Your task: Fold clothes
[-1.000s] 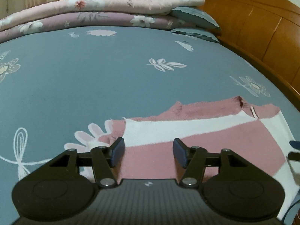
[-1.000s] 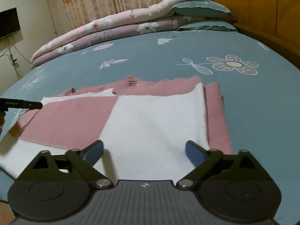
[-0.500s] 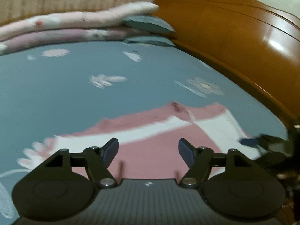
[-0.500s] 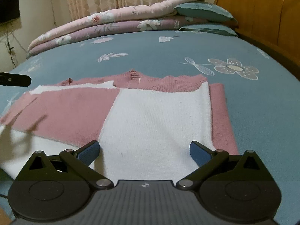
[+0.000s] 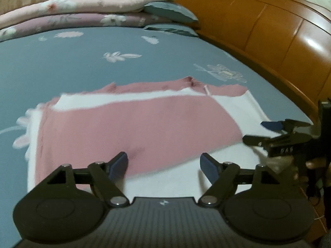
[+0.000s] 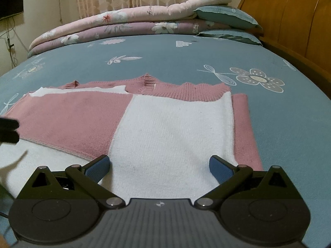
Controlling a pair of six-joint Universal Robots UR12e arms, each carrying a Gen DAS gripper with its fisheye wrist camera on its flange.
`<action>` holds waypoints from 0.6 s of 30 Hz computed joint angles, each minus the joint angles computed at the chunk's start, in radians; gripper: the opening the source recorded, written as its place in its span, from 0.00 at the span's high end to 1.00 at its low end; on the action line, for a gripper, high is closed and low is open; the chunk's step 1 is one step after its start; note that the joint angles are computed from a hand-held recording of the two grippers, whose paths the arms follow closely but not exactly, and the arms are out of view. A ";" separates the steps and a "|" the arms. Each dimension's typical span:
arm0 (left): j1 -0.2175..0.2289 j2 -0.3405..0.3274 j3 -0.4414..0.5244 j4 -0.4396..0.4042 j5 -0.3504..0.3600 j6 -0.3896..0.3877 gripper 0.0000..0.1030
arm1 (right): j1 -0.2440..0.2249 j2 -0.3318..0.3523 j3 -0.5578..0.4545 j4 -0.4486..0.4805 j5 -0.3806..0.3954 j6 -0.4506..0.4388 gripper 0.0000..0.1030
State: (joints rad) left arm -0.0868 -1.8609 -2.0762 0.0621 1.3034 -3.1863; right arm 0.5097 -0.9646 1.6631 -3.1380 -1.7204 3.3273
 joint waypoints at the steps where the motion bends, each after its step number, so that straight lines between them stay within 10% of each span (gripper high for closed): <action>1: -0.001 0.003 -0.009 0.015 0.010 -0.009 0.25 | 0.000 0.001 0.001 -0.005 -0.002 -0.001 0.00; 18: 0.000 0.051 -0.065 -0.012 0.031 -0.127 0.22 | 0.006 0.009 0.006 -0.041 -0.024 -0.014 0.00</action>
